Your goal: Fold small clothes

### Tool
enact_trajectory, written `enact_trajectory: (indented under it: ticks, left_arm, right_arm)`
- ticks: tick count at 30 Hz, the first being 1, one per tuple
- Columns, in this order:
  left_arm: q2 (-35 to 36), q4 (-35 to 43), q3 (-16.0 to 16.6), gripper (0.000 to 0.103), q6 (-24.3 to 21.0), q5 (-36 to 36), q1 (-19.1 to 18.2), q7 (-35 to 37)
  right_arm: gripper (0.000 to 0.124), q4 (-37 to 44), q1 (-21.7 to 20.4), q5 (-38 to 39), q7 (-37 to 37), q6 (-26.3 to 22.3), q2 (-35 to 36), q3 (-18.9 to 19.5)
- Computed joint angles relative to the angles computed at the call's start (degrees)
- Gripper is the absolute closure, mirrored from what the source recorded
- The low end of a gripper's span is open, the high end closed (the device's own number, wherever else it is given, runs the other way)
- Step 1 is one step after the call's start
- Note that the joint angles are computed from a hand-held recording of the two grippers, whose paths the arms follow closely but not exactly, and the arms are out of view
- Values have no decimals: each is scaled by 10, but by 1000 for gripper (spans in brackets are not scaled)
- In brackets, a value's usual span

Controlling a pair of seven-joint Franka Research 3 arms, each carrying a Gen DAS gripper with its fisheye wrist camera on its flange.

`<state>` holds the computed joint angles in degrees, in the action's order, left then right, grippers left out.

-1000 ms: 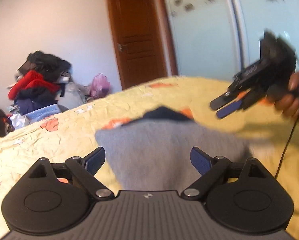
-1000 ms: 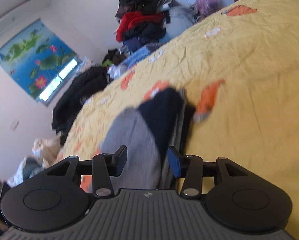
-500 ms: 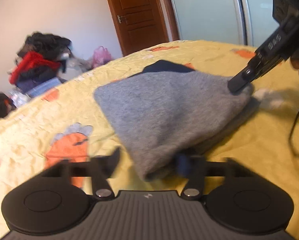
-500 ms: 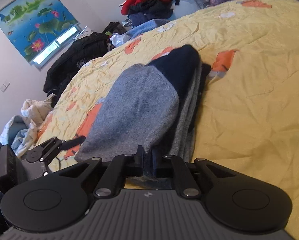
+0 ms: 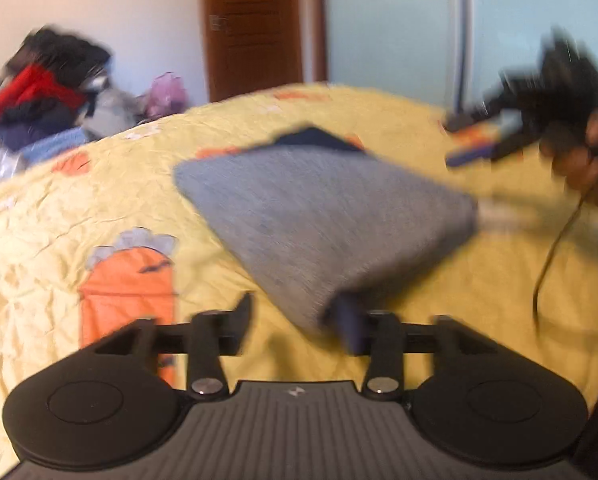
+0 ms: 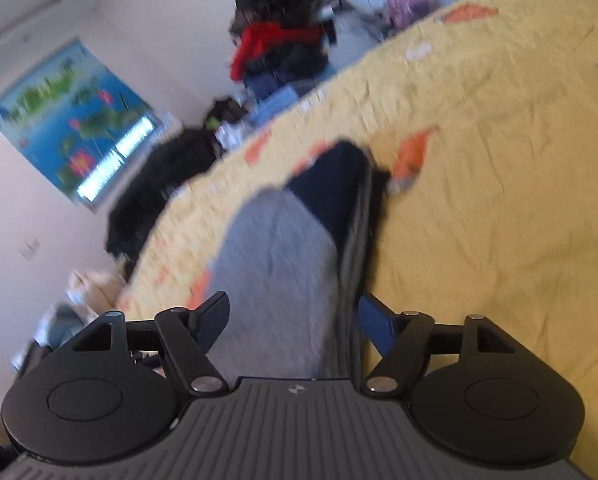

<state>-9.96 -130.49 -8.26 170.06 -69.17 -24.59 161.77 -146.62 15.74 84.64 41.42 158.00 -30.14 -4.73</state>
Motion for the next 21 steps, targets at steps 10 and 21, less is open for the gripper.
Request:
enact_trajectory:
  ticks: [10,21]
  left_arm:
    - [235,269,9,7,-179,-94,85,-399]
    - [324,381,-31,69,-179,95,99,-524]
  right_arm:
    - [49,206,-55,-27,83,-82,252,-1]
    - [92,259,-71,-6,36,-78,308,53]
